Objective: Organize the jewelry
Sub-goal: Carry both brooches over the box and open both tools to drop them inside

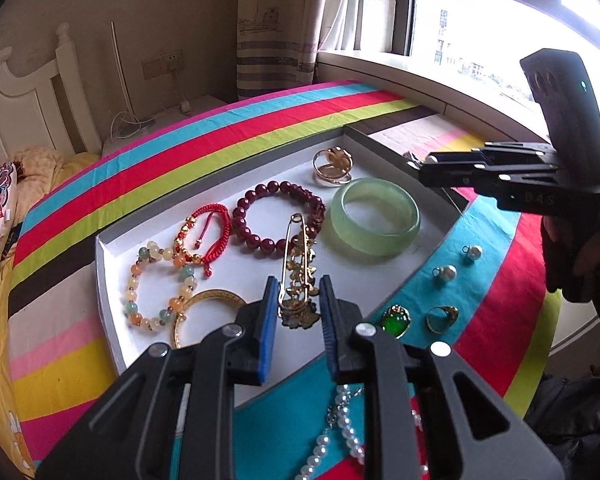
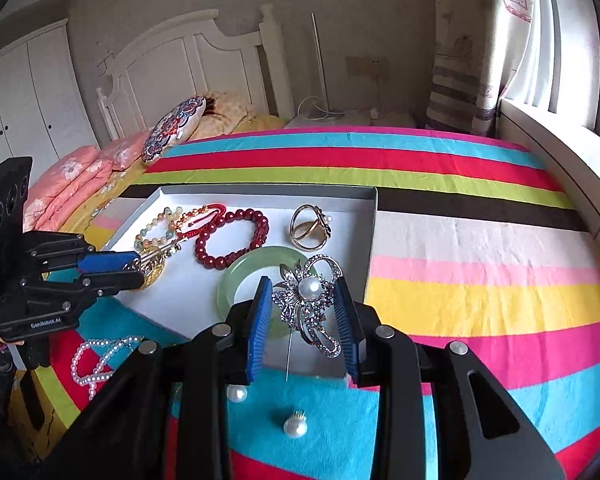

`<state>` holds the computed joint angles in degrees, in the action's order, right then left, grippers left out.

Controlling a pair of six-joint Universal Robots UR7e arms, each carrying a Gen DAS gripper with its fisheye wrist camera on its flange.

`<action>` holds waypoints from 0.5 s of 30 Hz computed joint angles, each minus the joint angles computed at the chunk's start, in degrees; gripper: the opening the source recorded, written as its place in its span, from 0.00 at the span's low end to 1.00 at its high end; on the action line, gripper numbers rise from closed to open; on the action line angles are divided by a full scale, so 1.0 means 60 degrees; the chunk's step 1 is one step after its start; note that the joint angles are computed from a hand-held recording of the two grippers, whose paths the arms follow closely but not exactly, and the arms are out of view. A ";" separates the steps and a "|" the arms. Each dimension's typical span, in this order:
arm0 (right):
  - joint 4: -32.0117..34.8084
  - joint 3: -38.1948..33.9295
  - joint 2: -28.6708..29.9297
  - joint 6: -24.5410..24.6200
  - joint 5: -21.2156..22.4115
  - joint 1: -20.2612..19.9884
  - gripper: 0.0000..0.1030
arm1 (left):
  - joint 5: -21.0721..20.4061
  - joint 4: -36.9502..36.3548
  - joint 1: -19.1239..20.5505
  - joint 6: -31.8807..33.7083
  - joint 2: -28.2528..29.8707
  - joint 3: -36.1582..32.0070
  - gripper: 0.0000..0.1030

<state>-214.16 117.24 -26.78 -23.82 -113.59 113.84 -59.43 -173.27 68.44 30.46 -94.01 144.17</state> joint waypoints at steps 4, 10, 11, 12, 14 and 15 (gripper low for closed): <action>0.1007 -0.0721 0.0112 0.0027 -0.0357 0.0109 0.31 | 0.0024 0.0451 0.0175 0.0239 0.0316 -0.0316 0.20; 0.3089 -0.1920 0.0307 0.0476 -0.1265 0.0226 0.31 | -0.0168 0.1158 0.0511 0.0504 0.0601 -0.0805 0.20; 0.3353 -0.2055 0.0326 0.0606 -0.1339 0.0208 0.31 | -0.0206 0.1224 0.0533 0.0546 0.0593 -0.0829 0.20; 0.3598 -0.2163 0.0324 0.0752 -0.1348 0.0174 0.31 | -0.0197 0.1225 0.0527 0.0593 0.0579 -0.0811 0.20; 0.3766 -0.2250 0.0299 0.0919 -0.1151 0.0092 0.31 | -0.0288 0.1255 0.0571 0.0661 0.0565 -0.0826 0.20; 0.3760 -0.2325 0.0347 0.0888 -0.1179 0.0096 0.31 | -0.0320 0.1233 0.0595 0.0673 0.0571 -0.0827 0.20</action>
<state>-191.60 103.29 -24.69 -18.49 -120.66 114.42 -61.35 -165.87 72.01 34.50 -90.58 139.21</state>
